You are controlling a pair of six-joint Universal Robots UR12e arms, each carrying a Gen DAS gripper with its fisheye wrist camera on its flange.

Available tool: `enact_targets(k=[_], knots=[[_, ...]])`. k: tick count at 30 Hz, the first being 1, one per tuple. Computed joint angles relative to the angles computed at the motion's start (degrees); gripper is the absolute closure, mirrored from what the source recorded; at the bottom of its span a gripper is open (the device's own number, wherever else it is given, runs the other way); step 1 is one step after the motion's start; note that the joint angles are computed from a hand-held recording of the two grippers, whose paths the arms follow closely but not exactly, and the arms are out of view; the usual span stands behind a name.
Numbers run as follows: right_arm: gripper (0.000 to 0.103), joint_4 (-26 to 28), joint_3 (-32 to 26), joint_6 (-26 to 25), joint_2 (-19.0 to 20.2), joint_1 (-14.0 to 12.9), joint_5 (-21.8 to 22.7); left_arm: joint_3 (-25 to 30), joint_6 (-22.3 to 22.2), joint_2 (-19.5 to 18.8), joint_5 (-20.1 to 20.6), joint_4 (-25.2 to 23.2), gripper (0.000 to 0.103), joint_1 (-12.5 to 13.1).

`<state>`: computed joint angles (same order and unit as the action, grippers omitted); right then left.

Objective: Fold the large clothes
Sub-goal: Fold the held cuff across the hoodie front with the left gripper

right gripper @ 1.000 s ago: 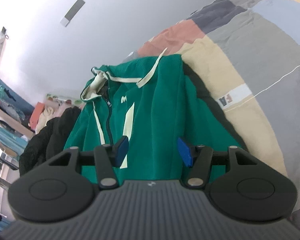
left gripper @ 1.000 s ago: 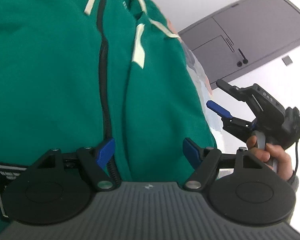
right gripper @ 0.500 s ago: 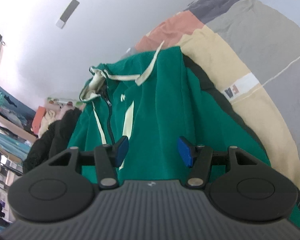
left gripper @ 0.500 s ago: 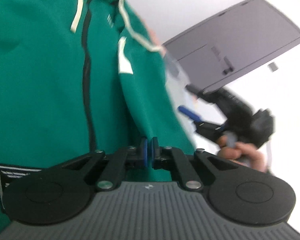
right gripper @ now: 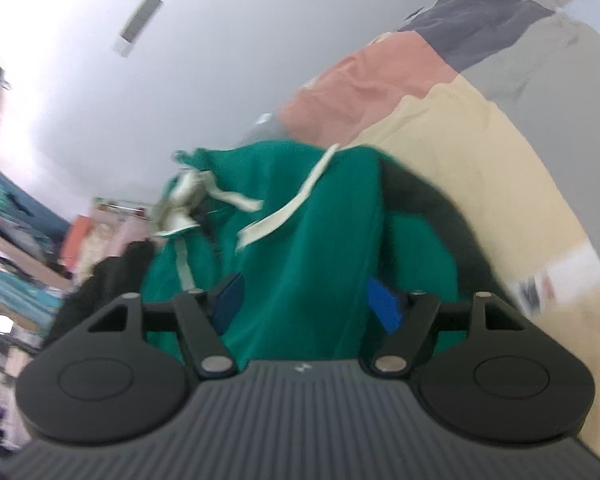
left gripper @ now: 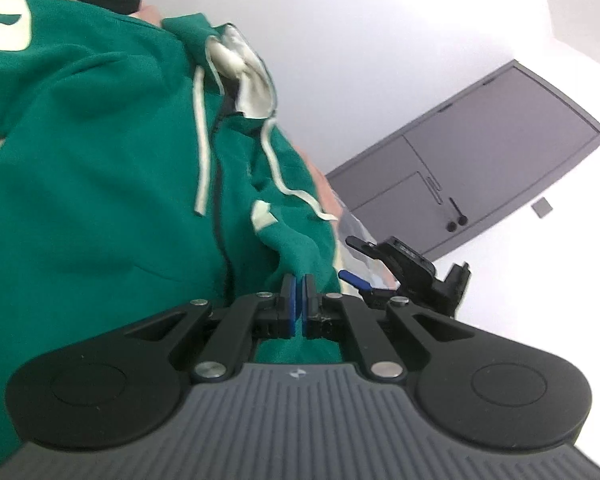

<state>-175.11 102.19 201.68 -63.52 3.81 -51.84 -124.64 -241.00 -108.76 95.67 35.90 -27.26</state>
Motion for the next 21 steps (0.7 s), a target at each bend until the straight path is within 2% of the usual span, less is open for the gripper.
enact_targets(k=[2,3,5,7,9,10,11,13,16,21], knots=[[0.032,1.76,-2.77,0.66,2.20,0.77,-2.14,-0.46,-0.21,0.12,-0.21,-0.49,0.100,0.45],[0.032,1.65,-4.04,2.30,3.59,0.71,-0.73,-0.64,-0.23,0.19,-0.34,-0.73,0.100,0.60],[0.032,-1.50,-6.75,7.47,7.16,0.16,5.16,-1.10,-0.14,0.38,-0.82,-0.93,0.100,1.08],[0.035,-5.58,-8.74,11.45,9.73,0.31,6.36,-0.88,0.74,0.06,-0.23,-1.63,0.100,1.10],[0.055,-10.26,-9.90,14.41,11.59,0.57,5.15,-0.14,1.70,-0.70,-0.37,-2.76,0.100,1.49],[0.074,-11.60,-10.29,14.96,12.19,0.60,4.50,0.19,1.57,-1.10,-0.40,-3.22,0.100,1.64],[0.081,-12.59,-10.46,15.12,12.51,0.60,3.64,0.55,1.60,-1.34,-0.27,-4.25,0.100,1.70],[0.084,-17.12,-10.82,16.86,13.60,0.26,2.69,1.52,2.45,-1.97,-0.54,-5.99,0.100,1.81],[0.086,-19.95,-11.49,19.83,14.57,-0.15,0.66,3.32,4.07,-3.65,-1.59,-6.51,0.099,1.91],[0.089,-19.55,-12.12,15.72,15.70,0.38,-2.72,6.13,7.07,-4.98,-0.75,-13.59,0.099,1.47]])
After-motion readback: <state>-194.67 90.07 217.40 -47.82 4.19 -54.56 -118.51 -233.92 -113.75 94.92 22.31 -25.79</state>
